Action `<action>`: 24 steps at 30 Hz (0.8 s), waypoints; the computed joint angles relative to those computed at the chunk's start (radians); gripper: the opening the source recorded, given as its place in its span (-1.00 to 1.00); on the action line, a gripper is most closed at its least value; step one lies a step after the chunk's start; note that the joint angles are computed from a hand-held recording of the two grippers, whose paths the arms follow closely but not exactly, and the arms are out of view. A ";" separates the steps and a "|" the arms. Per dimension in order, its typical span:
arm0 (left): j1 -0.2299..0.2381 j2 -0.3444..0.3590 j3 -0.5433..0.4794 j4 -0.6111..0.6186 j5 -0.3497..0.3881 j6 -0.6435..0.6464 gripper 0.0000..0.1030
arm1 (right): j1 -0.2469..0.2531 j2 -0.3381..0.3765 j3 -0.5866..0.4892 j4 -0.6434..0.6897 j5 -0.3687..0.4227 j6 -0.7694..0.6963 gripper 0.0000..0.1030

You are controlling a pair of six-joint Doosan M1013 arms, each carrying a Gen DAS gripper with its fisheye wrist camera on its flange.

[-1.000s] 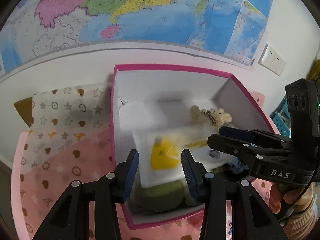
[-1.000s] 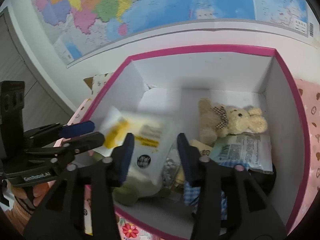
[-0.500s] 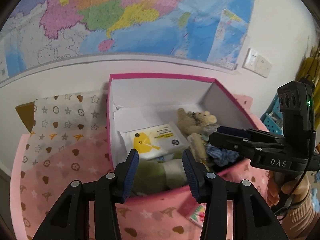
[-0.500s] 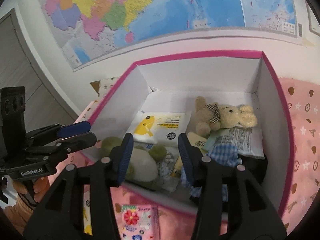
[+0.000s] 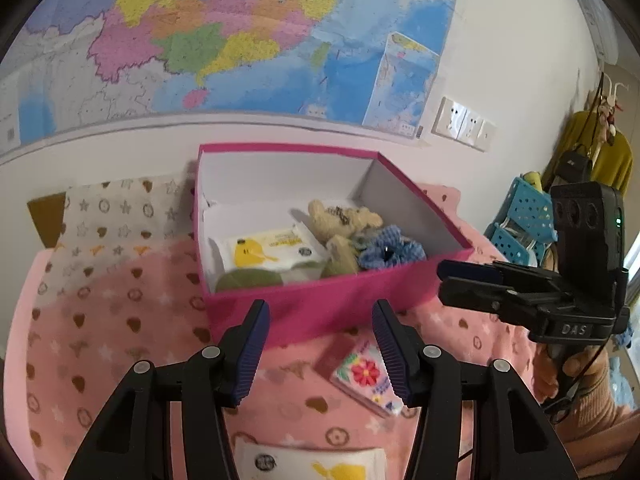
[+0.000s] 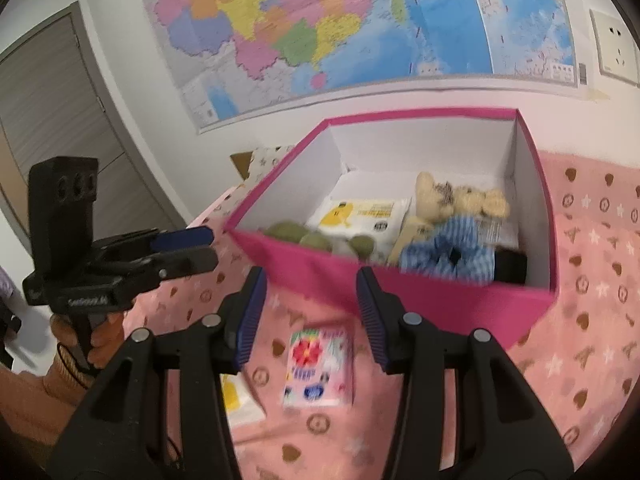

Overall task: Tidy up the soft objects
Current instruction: 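Move the right gripper back to the second wet-wipe pack on the bed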

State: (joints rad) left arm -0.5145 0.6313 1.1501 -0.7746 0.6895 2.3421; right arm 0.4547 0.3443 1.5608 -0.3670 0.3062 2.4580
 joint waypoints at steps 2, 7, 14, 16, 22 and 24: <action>-0.003 -0.009 0.022 0.017 -0.013 0.001 0.05 | 0.004 -0.004 0.022 0.072 -0.006 -0.044 -0.05; 0.009 -0.017 0.057 0.048 0.002 -0.036 0.05 | 0.017 0.001 0.053 0.303 0.008 -0.232 -0.05; 0.028 -0.023 0.102 0.153 0.020 -0.177 0.05 | 0.028 0.023 0.065 0.638 0.040 -0.519 -0.05; 0.032 -0.023 0.112 0.163 0.027 -0.195 0.05 | 0.032 0.024 0.069 0.674 0.038 -0.546 -0.05; 0.026 -0.029 0.138 0.226 0.031 -0.239 0.05 | 0.040 0.029 0.062 0.738 0.052 -0.609 -0.05; 0.031 -0.031 0.145 0.219 0.032 -0.235 0.05 | 0.042 0.031 0.062 0.799 0.053 -0.669 -0.05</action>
